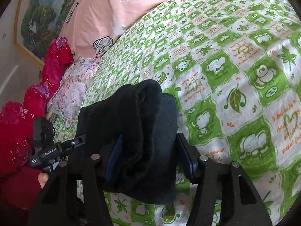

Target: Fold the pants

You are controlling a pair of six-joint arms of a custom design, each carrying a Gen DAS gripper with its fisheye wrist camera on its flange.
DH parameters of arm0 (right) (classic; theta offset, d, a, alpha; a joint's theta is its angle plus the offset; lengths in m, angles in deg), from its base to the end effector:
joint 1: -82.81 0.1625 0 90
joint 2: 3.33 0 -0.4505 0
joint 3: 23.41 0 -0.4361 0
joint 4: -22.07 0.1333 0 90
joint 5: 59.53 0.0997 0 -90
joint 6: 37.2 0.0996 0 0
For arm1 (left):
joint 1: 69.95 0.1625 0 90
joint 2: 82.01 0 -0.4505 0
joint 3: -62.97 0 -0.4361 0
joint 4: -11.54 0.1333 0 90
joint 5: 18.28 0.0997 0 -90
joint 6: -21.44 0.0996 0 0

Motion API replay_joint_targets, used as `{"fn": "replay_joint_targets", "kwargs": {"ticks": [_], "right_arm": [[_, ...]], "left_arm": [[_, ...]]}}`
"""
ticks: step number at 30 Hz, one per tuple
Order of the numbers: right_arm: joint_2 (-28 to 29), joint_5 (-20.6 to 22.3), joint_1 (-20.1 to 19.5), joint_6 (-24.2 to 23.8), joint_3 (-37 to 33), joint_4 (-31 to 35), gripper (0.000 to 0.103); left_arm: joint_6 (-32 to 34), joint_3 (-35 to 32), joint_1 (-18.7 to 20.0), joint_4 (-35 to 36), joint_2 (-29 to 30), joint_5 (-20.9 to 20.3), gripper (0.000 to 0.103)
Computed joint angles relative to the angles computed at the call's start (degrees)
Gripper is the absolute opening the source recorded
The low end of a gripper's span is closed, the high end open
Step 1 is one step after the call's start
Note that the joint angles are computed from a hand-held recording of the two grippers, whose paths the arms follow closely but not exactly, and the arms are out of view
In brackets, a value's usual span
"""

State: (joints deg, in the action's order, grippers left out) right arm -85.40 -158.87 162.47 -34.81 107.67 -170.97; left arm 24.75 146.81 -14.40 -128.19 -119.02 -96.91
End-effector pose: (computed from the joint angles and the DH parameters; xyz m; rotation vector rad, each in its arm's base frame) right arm 0.0279 -0.4994 0.3025 -0.3988 -2.5908 1.3173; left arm -0.3053 -0.7154 0.0231 0.9508 2.8034 -0.1513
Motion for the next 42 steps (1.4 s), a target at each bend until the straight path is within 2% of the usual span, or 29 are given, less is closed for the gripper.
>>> {"fn": "replay_joint_targets", "kwargs": {"ticks": [5, 11, 19, 33, 42], "right_arm": [[-0.15, 1.73, 0.40, -1.07, 0.45, -1.98, 0.046], [-0.35, 1.57, 2.93, -3.52, -1.45, -1.35, 0.041], [2.27, 3.77, 3.96, -5.49, -7.73, 2.94, 0.041], [11.47, 4.21, 4.14, -9.41, -23.35, 14.70, 0.041], [14.22, 4.18, 3.74, -9.67, -27.21, 17.53, 0.041]], "left_arm": [[0.45, 1.33, -0.82, -1.57, -0.72, 0.75, 0.046], [0.60, 2.34, -1.58, -3.03, -2.37, 0.67, 0.037], [0.97, 0.48, -1.24, -4.92, -3.09, 1.34, 0.036], [-0.36, -10.51, 0.85, -3.35, 2.49, 5.53, 0.036], [-1.50, -14.34, 1.76, -1.77, 4.91, 6.50, 0.036]]}}
